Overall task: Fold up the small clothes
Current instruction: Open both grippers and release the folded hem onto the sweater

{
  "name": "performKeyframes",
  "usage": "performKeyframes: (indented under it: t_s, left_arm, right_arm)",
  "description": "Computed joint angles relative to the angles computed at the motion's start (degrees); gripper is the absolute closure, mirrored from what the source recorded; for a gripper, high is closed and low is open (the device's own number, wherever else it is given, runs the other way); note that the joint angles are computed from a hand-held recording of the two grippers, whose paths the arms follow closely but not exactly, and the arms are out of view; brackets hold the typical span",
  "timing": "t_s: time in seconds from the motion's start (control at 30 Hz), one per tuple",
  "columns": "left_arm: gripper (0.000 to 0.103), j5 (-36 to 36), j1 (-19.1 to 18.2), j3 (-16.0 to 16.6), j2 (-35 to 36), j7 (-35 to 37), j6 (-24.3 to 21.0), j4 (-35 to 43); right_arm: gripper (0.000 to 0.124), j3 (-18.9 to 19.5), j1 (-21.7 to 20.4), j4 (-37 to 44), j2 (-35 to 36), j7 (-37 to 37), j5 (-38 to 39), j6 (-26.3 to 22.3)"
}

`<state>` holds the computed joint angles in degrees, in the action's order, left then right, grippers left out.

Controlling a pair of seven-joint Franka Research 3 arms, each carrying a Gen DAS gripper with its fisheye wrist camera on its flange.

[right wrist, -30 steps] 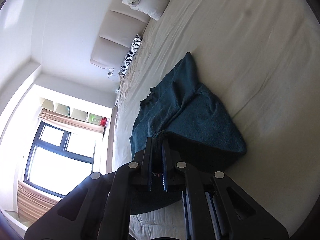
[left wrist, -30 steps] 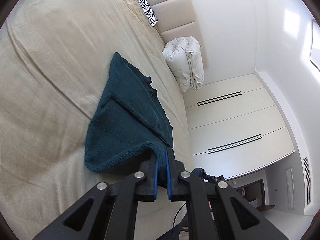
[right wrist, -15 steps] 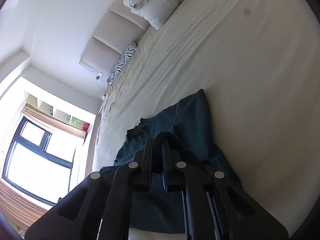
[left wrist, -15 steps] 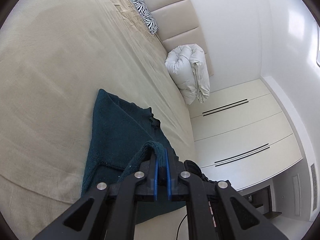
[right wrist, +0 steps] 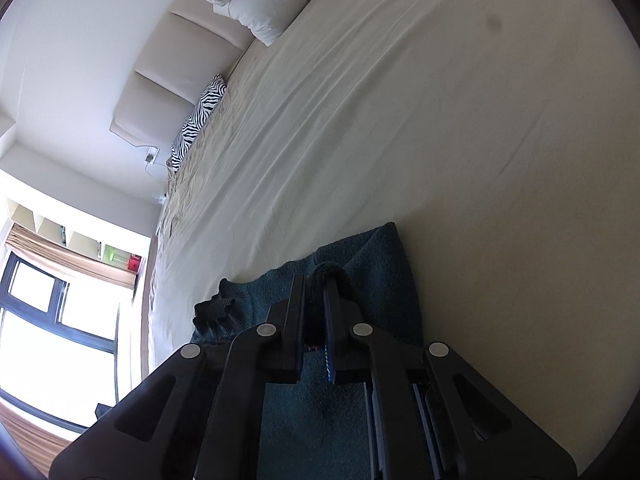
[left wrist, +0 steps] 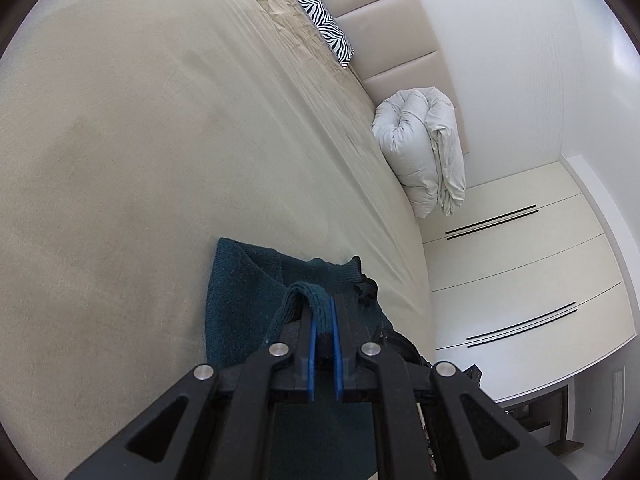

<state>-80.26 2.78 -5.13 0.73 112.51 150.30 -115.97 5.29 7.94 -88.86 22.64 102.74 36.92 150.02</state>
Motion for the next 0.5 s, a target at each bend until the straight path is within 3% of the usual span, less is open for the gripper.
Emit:
performKeyframes:
  t_s: [0.07,0.1,0.17,0.2,0.23,0.3,0.37,0.5]
  left_arm:
    - [0.09,0.9,0.0,-0.1,1.5,-1.0,0.6,0.6]
    - [0.071,0.0,0.2,-0.2,1.9,-0.8,0.5,0.7]
    - [0.046,-5.7,0.5,-0.5,1.2,3.2,1.9,-0.5]
    - [0.04,-6.4,0.5,-0.4,0.7,4.0,2.7,-1.1]
    - [0.039,-6.2,0.5,-0.3,0.0,3.9,3.1,-2.0]
    - [0.039,-6.3,0.4,0.0,-1.4,3.7,3.1,-3.7]
    - [0.039,-6.4,-0.1,0.1,-3.2,5.0,3.2,-5.4]
    - [0.039,1.2,-2.4,-0.3,-7.5,3.0,6.6,-9.9]
  right_arm:
    - [0.116,0.1,-0.4,0.9,1.9,1.2,1.0,-0.3]
    - [0.116,0.7,-1.0,0.5,2.2,0.6,2.5,0.5]
    - [0.112,1.6,-1.7,-1.3,1.7,-1.4,5.0,3.0]
    - [0.103,1.7,-1.6,-2.1,1.3,-2.3,5.3,4.3]
    - [0.099,1.0,-1.0,-3.0,0.7,-1.9,4.2,5.5]
    - [0.063,-1.1,0.6,-4.8,-0.6,1.2,1.1,8.3]
    - [0.061,-0.7,-0.3,-6.7,-2.1,0.6,1.7,10.5]
    - [0.061,-1.0,-0.8,-9.5,-5.4,-1.6,-0.1,8.8]
